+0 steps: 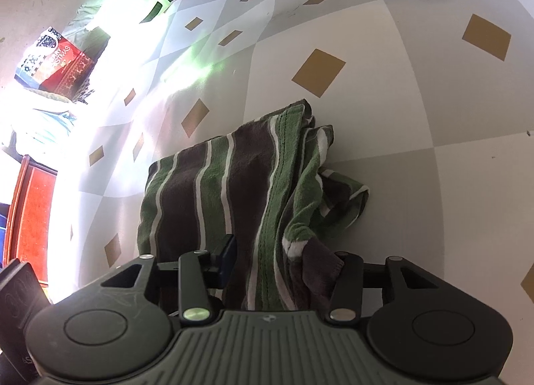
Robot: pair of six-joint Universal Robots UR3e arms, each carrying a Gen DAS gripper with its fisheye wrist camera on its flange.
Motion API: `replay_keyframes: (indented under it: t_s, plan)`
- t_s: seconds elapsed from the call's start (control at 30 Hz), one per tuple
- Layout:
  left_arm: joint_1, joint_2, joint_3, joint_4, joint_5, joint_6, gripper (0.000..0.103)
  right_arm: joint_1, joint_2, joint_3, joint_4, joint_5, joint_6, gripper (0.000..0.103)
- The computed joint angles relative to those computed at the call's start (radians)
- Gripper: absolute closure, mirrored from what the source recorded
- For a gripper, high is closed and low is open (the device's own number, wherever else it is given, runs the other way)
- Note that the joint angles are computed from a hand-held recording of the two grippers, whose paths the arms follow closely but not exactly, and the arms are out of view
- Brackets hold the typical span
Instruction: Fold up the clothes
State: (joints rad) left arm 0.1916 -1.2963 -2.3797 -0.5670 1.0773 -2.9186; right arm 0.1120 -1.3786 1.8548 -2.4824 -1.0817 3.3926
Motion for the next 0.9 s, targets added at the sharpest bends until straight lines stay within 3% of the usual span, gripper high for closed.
replay_keyframes:
  t_s: [0.03, 0.07, 0.1, 0.2, 0.53, 0.77, 0.9]
  plan:
    - [-0.018, -0.002, 0.001, 0.016, 0.025, -0.007, 0.007, 0.002, -0.001, 0.0, 0.0, -0.009, 0.001, 0.07]
    - [-0.033, -0.001, 0.002, 0.03, 0.048, -0.016, 0.017, 0.004, -0.002, 0.0, 0.001, -0.019, 0.002, 0.075]
    - [-0.041, 0.002, 0.002, 0.037, 0.063, -0.023, 0.031, 0.007, -0.003, 0.0, 0.001, -0.028, 0.003, 0.077]
    - [-0.018, 0.027, 0.001, 0.013, 0.049, -0.04, 0.053, 0.035, -0.007, -0.008, -0.004, -0.079, -0.021, 0.08]
    - [-0.052, 0.087, -0.014, 0.029, 0.111, -0.091, 0.061, 0.13, -0.079, 0.026, -0.054, -0.201, -0.103, 0.082]
    - [-0.001, 0.23, 0.007, -0.193, 0.062, -0.053, 0.063, 0.118, -0.16, 0.069, 0.011, -0.185, -0.081, 0.082]
    - [0.012, 0.225, -0.002, -0.214, 0.067, -0.04, 0.062, 0.076, -0.177, 0.124, 0.0, -0.158, -0.064, 0.079]
